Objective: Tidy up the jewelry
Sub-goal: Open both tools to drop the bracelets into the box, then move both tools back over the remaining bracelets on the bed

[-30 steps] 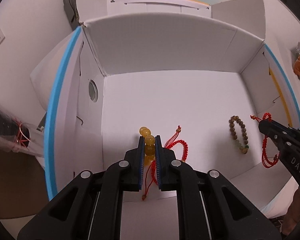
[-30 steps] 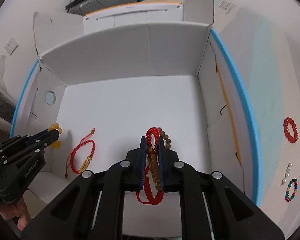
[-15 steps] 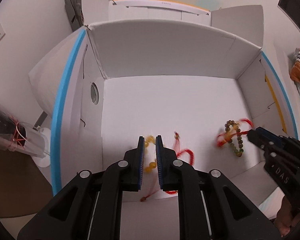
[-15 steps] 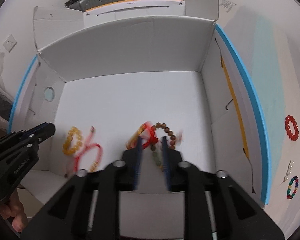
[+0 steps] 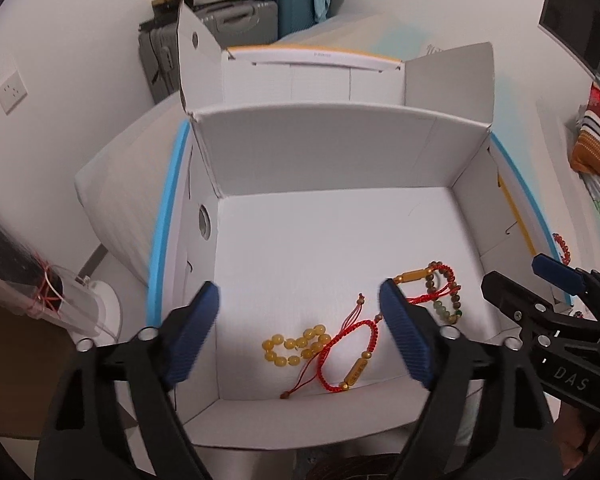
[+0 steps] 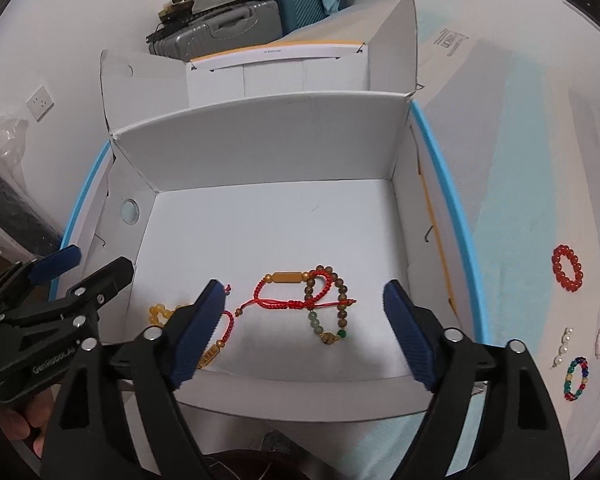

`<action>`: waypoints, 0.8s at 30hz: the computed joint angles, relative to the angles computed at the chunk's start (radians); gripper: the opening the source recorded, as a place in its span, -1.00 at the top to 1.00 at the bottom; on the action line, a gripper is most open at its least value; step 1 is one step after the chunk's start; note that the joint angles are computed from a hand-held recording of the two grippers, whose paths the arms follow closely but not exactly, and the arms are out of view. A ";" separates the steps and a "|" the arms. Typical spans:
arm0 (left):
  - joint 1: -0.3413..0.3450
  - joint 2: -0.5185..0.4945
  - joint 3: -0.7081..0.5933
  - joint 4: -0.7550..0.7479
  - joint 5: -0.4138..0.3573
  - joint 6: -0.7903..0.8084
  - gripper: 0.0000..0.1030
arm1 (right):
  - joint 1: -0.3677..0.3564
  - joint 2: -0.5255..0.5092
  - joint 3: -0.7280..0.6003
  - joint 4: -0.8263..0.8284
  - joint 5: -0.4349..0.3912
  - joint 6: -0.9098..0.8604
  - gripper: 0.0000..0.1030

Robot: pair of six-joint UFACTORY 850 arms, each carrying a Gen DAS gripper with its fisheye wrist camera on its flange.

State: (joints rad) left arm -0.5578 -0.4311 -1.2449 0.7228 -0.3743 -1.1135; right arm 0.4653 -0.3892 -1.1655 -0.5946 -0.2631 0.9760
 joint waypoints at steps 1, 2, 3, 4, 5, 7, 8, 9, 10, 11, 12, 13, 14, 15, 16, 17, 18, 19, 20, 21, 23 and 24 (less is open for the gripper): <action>-0.004 0.007 0.005 0.025 -0.001 -0.028 -0.70 | -0.002 0.005 0.005 -0.010 0.004 0.009 -0.61; -0.006 0.014 0.009 0.040 0.000 -0.046 -0.76 | -0.003 0.012 0.011 -0.028 0.007 0.027 -0.64; -0.007 0.018 0.012 0.048 0.003 -0.054 -0.78 | -0.002 0.020 0.019 -0.044 0.011 0.046 -0.68; -0.009 0.024 0.016 0.066 0.004 -0.073 -0.81 | -0.003 0.026 0.024 -0.053 0.015 0.055 -0.72; -0.013 0.030 0.020 0.086 0.001 -0.096 -0.82 | -0.005 0.035 0.034 -0.081 0.024 0.087 -0.74; -0.019 0.036 0.025 0.110 -0.002 -0.122 -0.86 | -0.005 0.051 0.052 -0.144 0.036 0.152 -0.79; -0.021 0.039 0.025 0.118 -0.007 -0.129 -0.87 | -0.007 0.062 0.063 -0.189 0.044 0.195 -0.82; -0.025 0.041 0.027 0.130 -0.009 -0.143 -0.87 | -0.011 0.079 0.081 -0.218 0.052 0.222 -0.85; -0.029 0.044 0.028 0.142 -0.009 -0.156 -0.88 | -0.012 0.087 0.088 -0.240 0.056 0.245 -0.85; -0.033 0.044 0.026 0.150 -0.012 -0.165 -0.89 | -0.015 0.097 0.098 -0.262 0.057 0.267 -0.85; -0.037 0.044 0.024 0.154 -0.014 -0.170 -0.89 | -0.016 0.103 0.104 -0.277 0.055 0.283 -0.85; -0.041 0.043 0.021 0.155 -0.015 -0.173 -0.89 | -0.018 0.111 0.112 -0.292 0.053 0.299 -0.85; -0.045 0.041 0.017 0.153 -0.018 -0.174 -0.89 | -0.021 0.118 0.118 -0.300 0.050 0.306 -0.85; -0.049 0.039 0.014 0.154 -0.021 -0.176 -0.89 | -0.025 0.132 0.130 -0.327 0.046 0.333 -0.85; -0.054 0.037 0.008 0.155 -0.022 -0.179 -0.89 | -0.027 0.141 0.138 -0.347 0.042 0.355 -0.85; -0.058 0.034 0.002 0.153 -0.025 -0.177 -0.89 | -0.029 0.150 0.145 -0.365 0.038 0.373 -0.85; -0.065 0.030 -0.005 0.150 -0.029 -0.177 -0.89 | -0.033 0.162 0.155 -0.385 0.034 0.391 -0.85; -0.069 0.030 -0.008 0.148 -0.029 -0.175 -0.89 | -0.037 0.174 0.165 -0.403 0.029 0.405 -0.85; -0.078 0.028 -0.013 0.156 -0.027 -0.183 -0.89 | -0.041 0.184 0.174 -0.416 0.027 0.415 -0.85; -0.085 0.026 -0.019 0.162 -0.028 -0.190 -0.89 | -0.047 0.197 0.185 -0.426 0.022 0.423 -0.85; -0.094 0.022 -0.028 0.140 -0.016 -0.171 -0.89 | -0.054 0.213 0.202 -0.458 0.014 0.459 -0.85; -0.098 0.018 -0.036 0.122 -0.012 -0.154 -0.89 | -0.061 0.226 0.215 -0.469 0.011 0.469 -0.85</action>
State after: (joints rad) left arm -0.6562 -0.4132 -1.2811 0.8445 -0.3858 -1.2675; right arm 0.4041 -0.1629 -0.9507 -1.0633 -0.2521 1.4450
